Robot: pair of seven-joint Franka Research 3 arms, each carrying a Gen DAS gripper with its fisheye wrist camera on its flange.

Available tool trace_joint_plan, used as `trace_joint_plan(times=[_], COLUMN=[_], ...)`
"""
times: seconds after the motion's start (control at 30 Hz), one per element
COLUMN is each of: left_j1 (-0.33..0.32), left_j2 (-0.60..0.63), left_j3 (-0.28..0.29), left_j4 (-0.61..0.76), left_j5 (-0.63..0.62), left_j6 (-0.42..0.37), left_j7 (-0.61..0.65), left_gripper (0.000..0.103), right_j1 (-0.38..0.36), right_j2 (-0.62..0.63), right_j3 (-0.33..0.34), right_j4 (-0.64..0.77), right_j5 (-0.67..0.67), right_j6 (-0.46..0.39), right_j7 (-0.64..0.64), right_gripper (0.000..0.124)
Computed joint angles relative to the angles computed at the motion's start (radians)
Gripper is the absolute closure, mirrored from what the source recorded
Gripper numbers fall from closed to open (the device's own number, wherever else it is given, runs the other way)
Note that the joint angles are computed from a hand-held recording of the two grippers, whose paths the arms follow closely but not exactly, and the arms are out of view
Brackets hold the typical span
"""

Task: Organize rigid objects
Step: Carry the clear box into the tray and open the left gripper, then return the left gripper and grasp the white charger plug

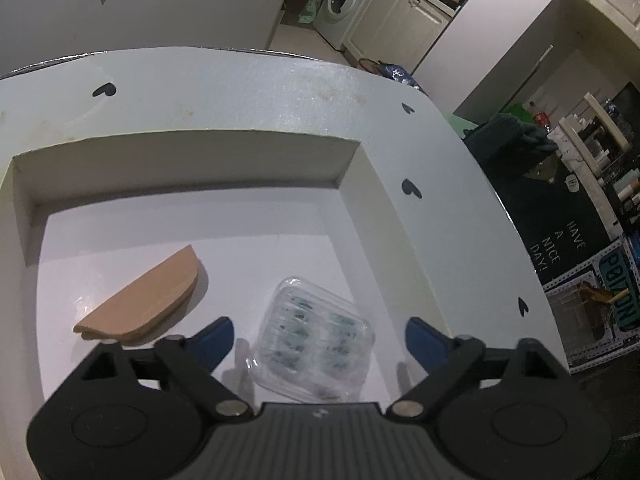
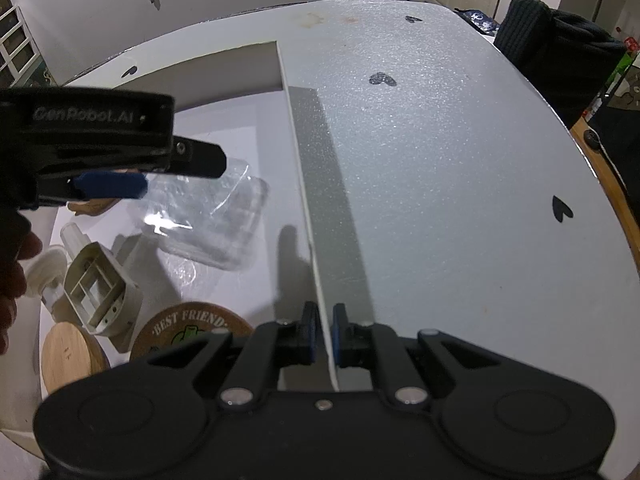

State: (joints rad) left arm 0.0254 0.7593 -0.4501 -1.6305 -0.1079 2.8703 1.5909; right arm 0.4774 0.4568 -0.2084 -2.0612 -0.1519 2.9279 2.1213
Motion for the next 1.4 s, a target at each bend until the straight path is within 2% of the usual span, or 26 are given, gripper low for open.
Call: trace_joint_plan(times=[0.3,0.4,0.53,0.83,0.93,1.03,1.27,1.4], left_j1=[0.05,0.075,0.113,0.236,0.277,0.344,0.504,0.551], left_j2=[-0.043,-0.071,-0.115,-0.214,-0.246,-0.272,-0.304,-0.32], left_j3=[-0.053,-0.077,-0.107,-0.216,-0.254,-0.318,-0.446,-0.459], left_j4=[-0.06,-0.1,-0.157,-0.292,-0.343,-0.397,-0.503,-0.55], left_j5=[-0.041,-0.066,-0.102,-0.214,-0.252,-0.285,-0.244,-0.197], left_j6=[-0.024,-0.012,0.006,0.057,0.099,0.154,0.28,0.359], left_j7=[0.071,0.108,0.158,0.318,0.374,0.431,0.463,0.437], left_gripper=[0.005,0.0,0.0,0.0,0.0,0.0,0.0,0.0], right_j1=[-0.001,-0.001,-0.003,0.003,0.002,0.001,-0.004,-0.001], right_j2=[0.0,0.0,0.0,0.003,0.001,0.001,0.001,0.002], right_j3=[0.001,0.001,0.003,-0.003,-0.004,-0.002,0.002,0.0], right_j4=[0.0,0.0,0.001,0.006,0.0,-0.001,0.0,-0.001], right_j5=[0.003,0.004,0.006,-0.005,-0.004,-0.002,0.007,0.007], right_j6=[-0.001,0.0,-0.001,-0.001,0.004,0.005,0.005,0.008], right_j7=[-0.004,-0.004,-0.008,-0.006,-0.007,-0.01,-0.02,-0.023], right_gripper=[0.115,0.115,0.115,0.115,0.115,0.115,0.116,0.116])
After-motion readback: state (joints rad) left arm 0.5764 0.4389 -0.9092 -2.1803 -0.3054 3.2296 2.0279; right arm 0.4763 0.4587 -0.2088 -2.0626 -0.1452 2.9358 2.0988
